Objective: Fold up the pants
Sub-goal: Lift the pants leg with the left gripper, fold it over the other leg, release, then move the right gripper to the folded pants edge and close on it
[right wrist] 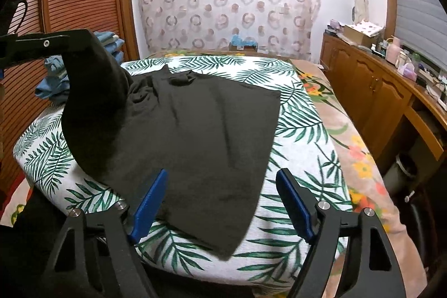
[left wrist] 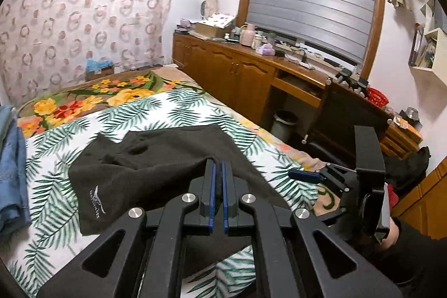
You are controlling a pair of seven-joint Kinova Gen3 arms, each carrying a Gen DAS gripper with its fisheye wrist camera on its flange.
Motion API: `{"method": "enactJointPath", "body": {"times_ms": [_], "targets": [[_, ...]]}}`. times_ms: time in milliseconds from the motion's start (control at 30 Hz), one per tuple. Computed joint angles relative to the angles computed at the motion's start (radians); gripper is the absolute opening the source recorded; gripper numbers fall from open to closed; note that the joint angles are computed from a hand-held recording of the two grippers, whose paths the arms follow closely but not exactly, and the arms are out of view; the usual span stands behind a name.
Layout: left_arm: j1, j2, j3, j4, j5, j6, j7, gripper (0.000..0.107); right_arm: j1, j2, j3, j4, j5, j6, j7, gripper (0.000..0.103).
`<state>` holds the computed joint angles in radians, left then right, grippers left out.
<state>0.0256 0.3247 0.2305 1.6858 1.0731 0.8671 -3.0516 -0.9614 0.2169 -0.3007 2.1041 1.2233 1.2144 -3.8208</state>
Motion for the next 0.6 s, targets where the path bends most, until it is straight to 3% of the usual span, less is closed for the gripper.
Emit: {"method": "enactJointPath", "body": {"times_ms": [267, 333, 467, 500, 600], "targets": [[0.022, 0.004, 0.004, 0.000, -0.019, -0.025, 0.028, 0.005, -0.011, 0.013, 0.000, -0.002, -0.002, 0.016, -0.029, 0.080], [0.037, 0.002, -0.002, -0.001, -0.047, -0.053, 0.057, 0.010, -0.014, 0.015, 0.001, -0.002, -0.001, 0.016, -0.038, 0.080], [0.014, -0.002, 0.010, 0.020, -0.018, -0.081, 0.032, 0.062, -0.016, 0.014, 0.000, 0.004, 0.001, 0.015, -0.050, 0.080], [0.009, -0.002, 0.011, 0.024, -0.008, -0.085, 0.025, 0.070, -0.016, 0.012, 0.000, 0.005, -0.001, 0.015, -0.049, 0.080], [-0.008, -0.014, 0.007, 0.049, 0.028, -0.104, -0.013, 0.074, -0.014, 0.005, -0.001, 0.011, 0.002, 0.012, -0.047, 0.078]]}}
